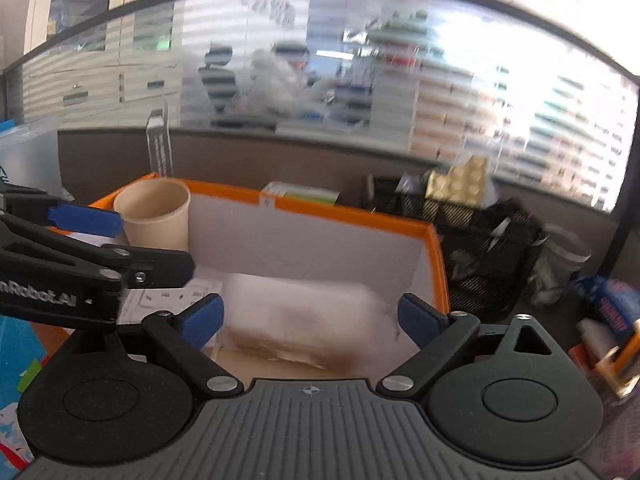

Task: Organize rigid objects
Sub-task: 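Open the left tool over the box while the right tool releases the square box, then move the left tool to the clear heart-shaped canister while the right tool reaches the black leather pouch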

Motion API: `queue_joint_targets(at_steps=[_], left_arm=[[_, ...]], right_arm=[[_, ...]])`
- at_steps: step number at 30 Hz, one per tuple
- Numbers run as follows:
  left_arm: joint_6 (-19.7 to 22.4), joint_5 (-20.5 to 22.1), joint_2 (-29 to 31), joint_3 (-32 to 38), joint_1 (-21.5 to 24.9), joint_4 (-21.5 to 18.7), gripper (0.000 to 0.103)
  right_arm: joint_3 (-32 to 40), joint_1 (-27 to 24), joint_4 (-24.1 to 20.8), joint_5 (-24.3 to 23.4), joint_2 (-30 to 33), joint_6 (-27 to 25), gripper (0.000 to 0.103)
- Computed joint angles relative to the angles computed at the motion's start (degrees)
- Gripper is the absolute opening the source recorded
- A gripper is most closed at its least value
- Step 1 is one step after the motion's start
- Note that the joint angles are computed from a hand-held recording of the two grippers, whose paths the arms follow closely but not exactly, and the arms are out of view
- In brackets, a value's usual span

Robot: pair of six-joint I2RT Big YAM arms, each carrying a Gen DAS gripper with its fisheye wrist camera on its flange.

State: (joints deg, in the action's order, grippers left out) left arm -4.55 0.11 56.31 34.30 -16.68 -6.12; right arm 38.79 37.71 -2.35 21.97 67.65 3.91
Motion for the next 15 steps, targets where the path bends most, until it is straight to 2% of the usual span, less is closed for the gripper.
queue_joint_targets(at_steps=[3, 7, 10, 15], left_arm=[[-0.2, -0.3, -5.5, -1.7, 1.3, -1.9, 0.096], [0.7, -1.0, -13.2, -4.2, 4.7, -5.4, 0.099], [1.2, -0.2, -18.9, -6.4, 9.1, -9.1, 0.099], [3.1, 3.5, -26.3, -10.1, 19.0, -15.7, 0.1]], right_arm=[[-2.1, 1.2, 0.9, 2.2, -4.4, 0.2, 0.098], [-5.3, 3.2, -1.2, 2.4, -10.9, 0.7, 0.098], [-8.3, 5.4, -4.4, 3.5, -15.8, 1.5, 0.099], [-13.3, 8.7, -13.1, 4.8, -24.2, 6.6, 0.103]])
